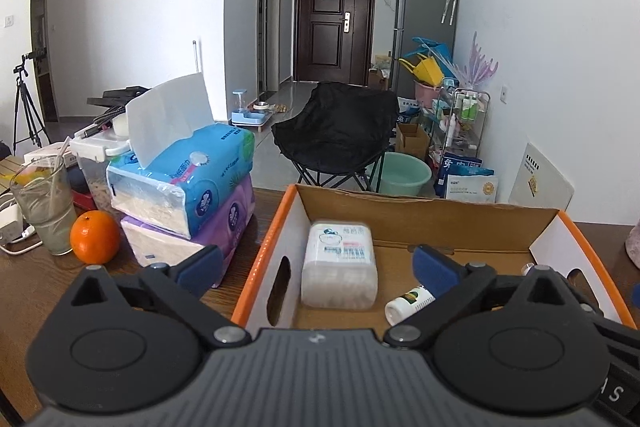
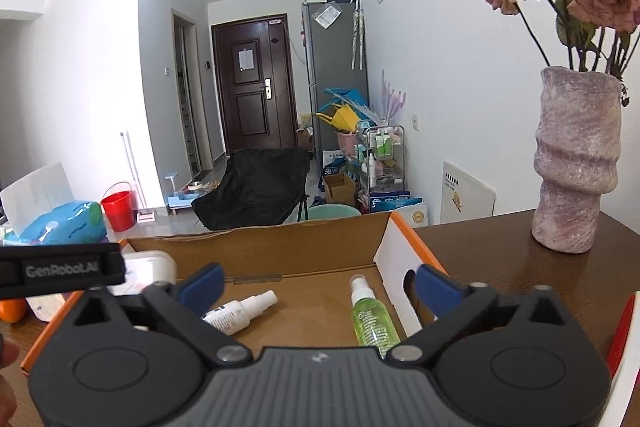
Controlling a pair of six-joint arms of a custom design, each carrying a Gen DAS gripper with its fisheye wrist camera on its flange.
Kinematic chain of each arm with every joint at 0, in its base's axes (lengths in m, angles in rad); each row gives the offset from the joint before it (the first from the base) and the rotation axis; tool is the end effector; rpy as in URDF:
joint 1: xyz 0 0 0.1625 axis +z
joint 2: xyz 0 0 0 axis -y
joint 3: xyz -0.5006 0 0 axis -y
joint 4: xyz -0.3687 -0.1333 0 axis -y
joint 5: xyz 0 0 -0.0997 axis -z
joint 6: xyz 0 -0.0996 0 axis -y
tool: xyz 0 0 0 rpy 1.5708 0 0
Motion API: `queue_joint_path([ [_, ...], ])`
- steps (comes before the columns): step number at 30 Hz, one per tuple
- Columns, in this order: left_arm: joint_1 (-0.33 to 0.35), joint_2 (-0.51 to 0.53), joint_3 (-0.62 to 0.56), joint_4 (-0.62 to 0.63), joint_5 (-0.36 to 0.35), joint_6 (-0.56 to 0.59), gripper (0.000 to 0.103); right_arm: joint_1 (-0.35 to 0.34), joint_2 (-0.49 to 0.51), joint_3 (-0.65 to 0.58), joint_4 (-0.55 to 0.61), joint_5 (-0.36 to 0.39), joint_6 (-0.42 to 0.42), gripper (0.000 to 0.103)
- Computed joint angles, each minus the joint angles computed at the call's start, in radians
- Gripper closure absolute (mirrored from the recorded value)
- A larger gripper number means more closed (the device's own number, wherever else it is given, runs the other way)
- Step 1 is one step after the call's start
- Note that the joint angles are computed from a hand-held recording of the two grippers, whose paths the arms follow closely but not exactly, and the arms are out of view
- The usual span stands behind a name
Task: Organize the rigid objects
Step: 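Withdraw both open tools up out of the box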
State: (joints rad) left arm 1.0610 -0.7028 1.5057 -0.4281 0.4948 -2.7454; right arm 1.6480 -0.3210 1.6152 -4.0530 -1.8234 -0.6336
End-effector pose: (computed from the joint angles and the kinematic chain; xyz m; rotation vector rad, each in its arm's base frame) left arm -0.1222 -0.6713 0.1107 0.1299 1.9379 -1.2847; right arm 0.1623 -0.6920 0.0222 0.5980 -2.1621 1.3735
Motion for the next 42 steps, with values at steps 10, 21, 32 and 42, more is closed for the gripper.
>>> queue_joint_path([
  [10, -0.006, -0.001, 0.011, -0.011, -0.017, 0.007, 0.0, -0.002, -0.004, 0.014, -0.015, 0.001, 0.003, 0.0],
  [21, -0.037, -0.052, 0.131, -0.135, -0.043, 0.044, 0.0, -0.003, -0.027, 0.105, -0.129, 0.028, 0.001, 0.0],
  [32, -0.081, -0.097, 0.242, -0.169, -0.083, 0.001, 0.0, -0.011, -0.054, 0.22, -0.228, 0.037, -0.01, 0.0],
  [42, -0.123, -0.127, 0.33, -0.165, -0.124, -0.063, 0.0, -0.021, -0.07, 0.334, -0.345, 0.038, -0.001, 0.0],
])
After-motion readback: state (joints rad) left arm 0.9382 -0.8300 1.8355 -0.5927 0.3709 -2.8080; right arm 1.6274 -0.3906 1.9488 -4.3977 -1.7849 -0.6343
